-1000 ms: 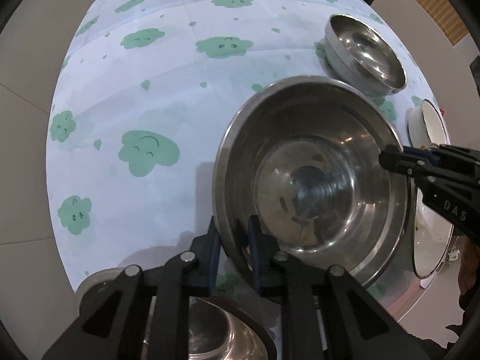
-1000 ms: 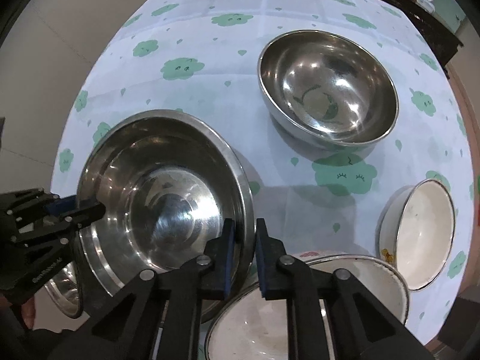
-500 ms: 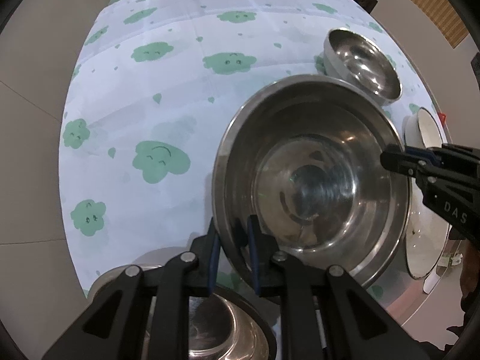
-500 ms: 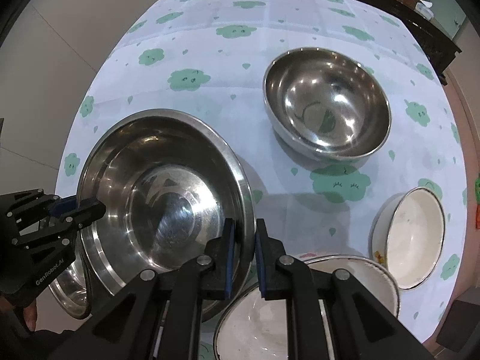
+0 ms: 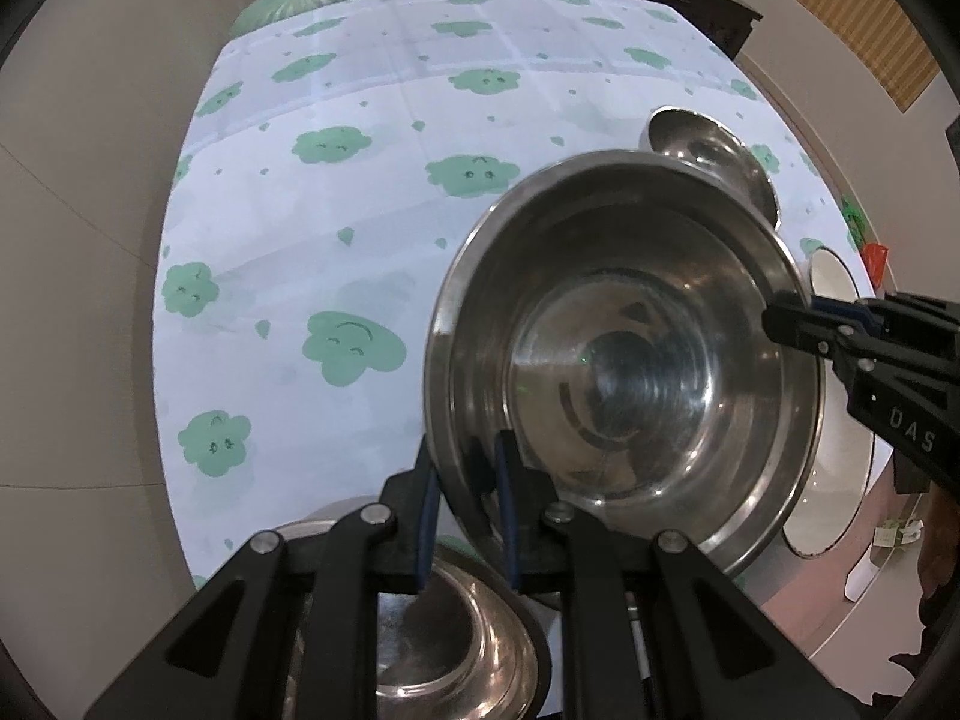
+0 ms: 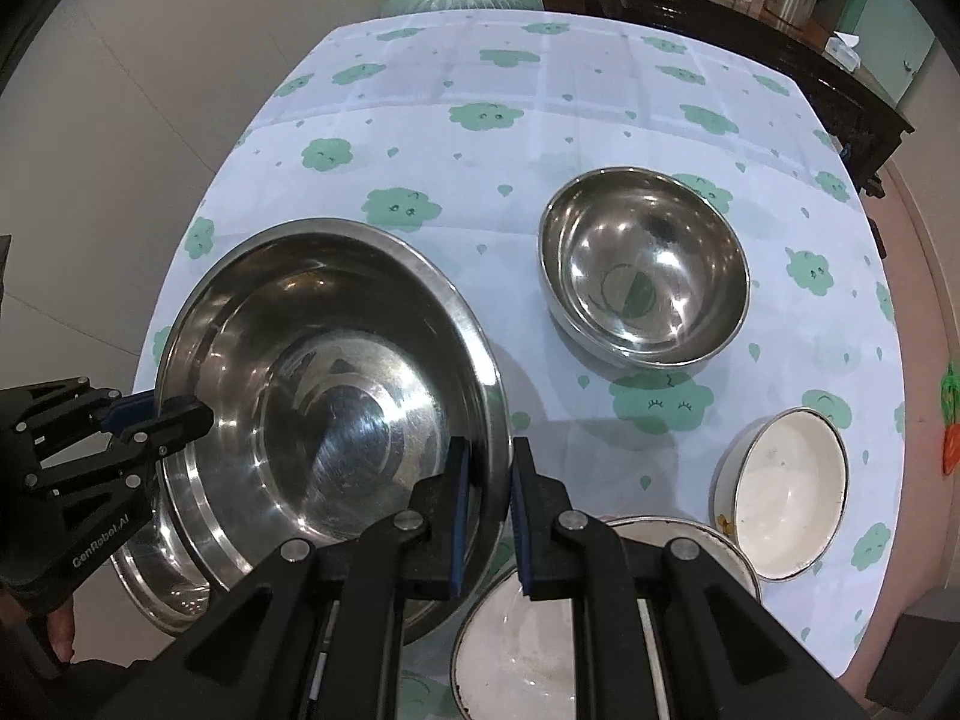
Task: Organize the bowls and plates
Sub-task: 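Lift the nested steel bowls with both grippers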
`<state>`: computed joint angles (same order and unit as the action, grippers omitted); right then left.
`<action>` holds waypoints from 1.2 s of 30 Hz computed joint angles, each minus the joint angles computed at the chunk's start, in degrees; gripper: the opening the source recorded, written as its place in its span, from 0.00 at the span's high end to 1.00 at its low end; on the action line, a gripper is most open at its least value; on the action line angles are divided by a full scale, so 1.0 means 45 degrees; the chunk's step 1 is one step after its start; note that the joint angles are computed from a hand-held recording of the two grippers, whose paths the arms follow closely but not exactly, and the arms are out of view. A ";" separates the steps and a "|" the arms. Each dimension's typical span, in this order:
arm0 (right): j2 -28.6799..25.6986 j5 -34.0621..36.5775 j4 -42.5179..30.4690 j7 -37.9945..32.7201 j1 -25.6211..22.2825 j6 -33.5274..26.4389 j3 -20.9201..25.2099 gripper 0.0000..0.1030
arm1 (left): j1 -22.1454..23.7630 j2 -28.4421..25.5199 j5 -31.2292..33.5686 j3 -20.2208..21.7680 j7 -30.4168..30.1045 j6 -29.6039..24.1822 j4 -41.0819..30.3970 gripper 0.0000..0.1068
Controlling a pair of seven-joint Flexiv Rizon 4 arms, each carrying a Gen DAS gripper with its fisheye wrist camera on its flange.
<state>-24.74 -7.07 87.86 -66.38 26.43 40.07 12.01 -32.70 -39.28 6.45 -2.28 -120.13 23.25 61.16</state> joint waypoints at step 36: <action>0.0626 0.0225 0.0008 -0.0216 0.0712 -0.0186 0.0445 0.86 | 0.0215 0.2556 0.0942 -0.0133 -0.1452 0.0225 0.2765 0.86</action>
<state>-21.92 -6.06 87.90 -67.35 29.63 39.23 14.02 -31.73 -27.78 10.69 -2.88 -126.66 24.26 73.61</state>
